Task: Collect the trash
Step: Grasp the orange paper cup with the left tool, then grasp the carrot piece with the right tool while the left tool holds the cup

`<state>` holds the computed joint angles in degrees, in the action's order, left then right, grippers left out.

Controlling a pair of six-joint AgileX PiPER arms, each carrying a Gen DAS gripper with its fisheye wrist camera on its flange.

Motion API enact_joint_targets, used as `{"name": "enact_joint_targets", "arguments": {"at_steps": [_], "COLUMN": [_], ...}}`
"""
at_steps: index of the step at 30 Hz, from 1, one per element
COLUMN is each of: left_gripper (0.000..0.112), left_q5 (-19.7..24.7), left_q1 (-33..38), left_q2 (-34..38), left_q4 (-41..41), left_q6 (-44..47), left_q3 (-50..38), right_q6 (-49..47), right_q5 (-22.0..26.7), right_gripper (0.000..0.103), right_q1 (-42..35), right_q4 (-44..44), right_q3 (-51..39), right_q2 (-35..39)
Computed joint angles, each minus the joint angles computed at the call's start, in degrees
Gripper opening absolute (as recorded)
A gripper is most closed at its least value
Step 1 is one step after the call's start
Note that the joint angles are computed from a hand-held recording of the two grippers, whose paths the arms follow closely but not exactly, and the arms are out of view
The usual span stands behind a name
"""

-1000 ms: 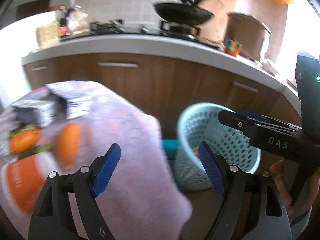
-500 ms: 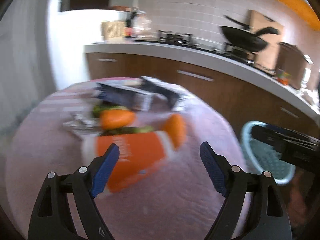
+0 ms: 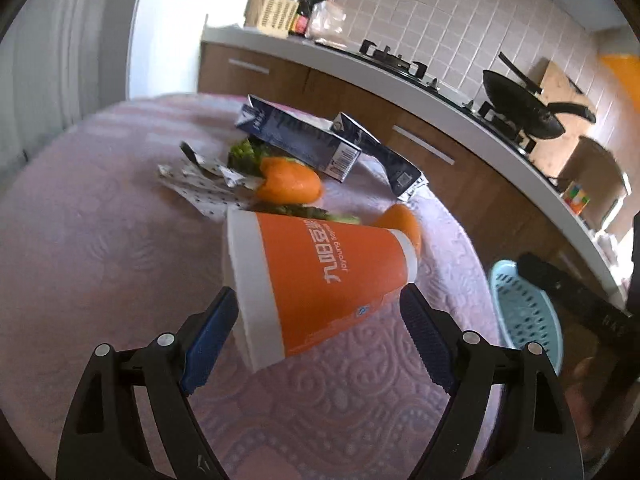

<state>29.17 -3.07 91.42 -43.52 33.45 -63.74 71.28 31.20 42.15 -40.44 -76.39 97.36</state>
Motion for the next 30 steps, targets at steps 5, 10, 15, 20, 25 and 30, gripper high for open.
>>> {"name": "enact_joint_targets", "arguments": {"at_steps": [5,10,15,20,25,30], "left_gripper": [0.051,0.031,0.031,0.003,0.001,0.001], "left_q5": [6.43,12.41,11.46,11.19,5.57,0.74], "left_q1": [2.54,4.25,2.57,1.95,1.22,3.49], "left_q2": [3.89,2.83,4.16,4.04,-3.42,-9.62], "left_q4": [-6.02,-15.13,-16.14,-20.39,-21.82,-21.71], "left_q6": [5.53,16.26,16.47,20.18,24.49,25.43], "left_q3": [-3.03,0.05,-0.7,0.0,6.21,11.88], "right_q6": [-3.36,-6.07,-6.6,-7.93,-13.63,-16.18], "right_q5": [1.07,2.44,3.14,3.06,1.97,6.28], "right_gripper": [0.063,0.063,0.063,0.063,0.063,0.062], "right_q1": [0.83,1.24,1.26,0.69,-0.77,-0.83], "right_q4": [2.12,4.0,4.55,5.76,12.89,16.98], "right_q3": [-3.64,-7.05,-8.5,-9.94,-15.7,-26.34], "right_q2": [2.72,5.11,6.1,6.89,11.81,19.72]}}
